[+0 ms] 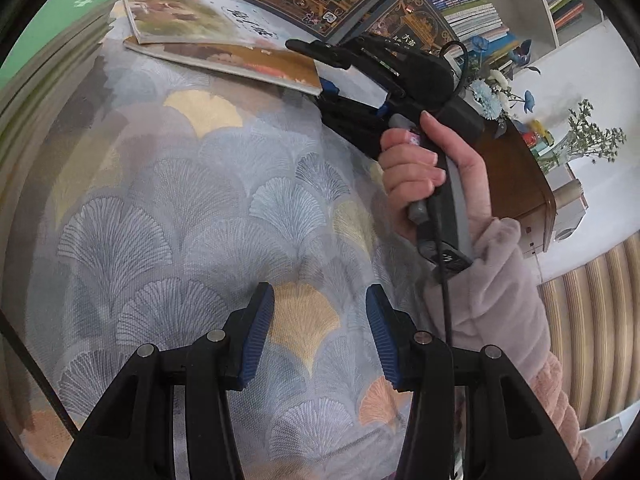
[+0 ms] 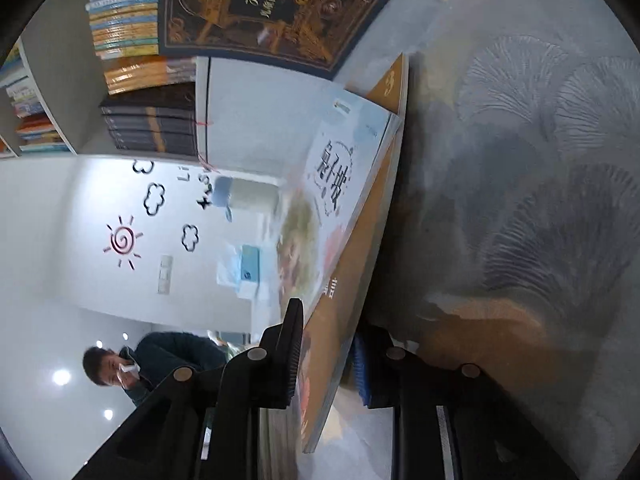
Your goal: Organize books
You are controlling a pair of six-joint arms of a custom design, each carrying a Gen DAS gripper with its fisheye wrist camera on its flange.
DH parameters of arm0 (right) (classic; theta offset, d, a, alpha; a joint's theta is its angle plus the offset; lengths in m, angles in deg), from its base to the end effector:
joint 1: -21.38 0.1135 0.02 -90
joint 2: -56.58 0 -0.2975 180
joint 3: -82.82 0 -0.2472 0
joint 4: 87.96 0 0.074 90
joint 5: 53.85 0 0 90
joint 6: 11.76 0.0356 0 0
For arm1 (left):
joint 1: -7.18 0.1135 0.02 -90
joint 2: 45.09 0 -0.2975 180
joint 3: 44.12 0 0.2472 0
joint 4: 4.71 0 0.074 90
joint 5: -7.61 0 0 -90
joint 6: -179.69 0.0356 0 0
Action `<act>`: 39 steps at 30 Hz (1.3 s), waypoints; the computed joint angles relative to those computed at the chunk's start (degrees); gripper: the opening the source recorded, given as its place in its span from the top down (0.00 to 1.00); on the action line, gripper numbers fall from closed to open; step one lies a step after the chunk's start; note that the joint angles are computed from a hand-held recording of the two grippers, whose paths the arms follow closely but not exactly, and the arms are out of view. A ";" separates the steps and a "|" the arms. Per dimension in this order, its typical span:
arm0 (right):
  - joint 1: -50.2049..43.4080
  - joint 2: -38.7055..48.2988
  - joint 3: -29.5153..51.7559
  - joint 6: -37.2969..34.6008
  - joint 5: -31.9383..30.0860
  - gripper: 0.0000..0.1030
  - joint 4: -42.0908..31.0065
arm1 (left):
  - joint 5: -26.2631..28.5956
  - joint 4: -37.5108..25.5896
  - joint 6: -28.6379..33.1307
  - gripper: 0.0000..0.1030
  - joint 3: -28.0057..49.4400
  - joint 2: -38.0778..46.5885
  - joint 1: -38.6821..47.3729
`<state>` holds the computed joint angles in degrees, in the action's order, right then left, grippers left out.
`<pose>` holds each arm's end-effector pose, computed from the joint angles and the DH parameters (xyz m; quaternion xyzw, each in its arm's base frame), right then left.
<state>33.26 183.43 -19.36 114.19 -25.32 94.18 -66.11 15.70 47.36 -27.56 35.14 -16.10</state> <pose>0.4072 0.1176 0.0985 -0.0169 0.8210 0.5625 0.0960 0.1411 -0.0716 0.1110 -0.0950 0.9055 -0.3220 0.2596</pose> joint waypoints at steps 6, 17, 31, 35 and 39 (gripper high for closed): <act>3.32 -9.15 -6.20 -9.92 9.19 0.89 -4.39 | -4.66 -14.09 2.09 0.56 4.18 -5.94 -4.00; -8.38 -33.56 -21.37 -32.96 1.89 0.89 -26.02 | -17.82 -34.58 -1.64 0.56 10.39 -17.42 -20.87; -42.63 -35.39 -30.74 -92.96 22.14 0.83 -65.77 | -1.26 -26.27 5.56 0.53 10.27 -6.71 -10.72; -39.24 -31.00 -29.31 -91.66 19.73 0.83 -62.36 | 9.58 -12.86 5.53 0.59 11.09 5.84 -3.98; -35.06 -28.01 -27.30 -87.21 16.89 0.84 -58.70 | 6.75 -12.79 3.75 0.74 12.12 6.93 -3.64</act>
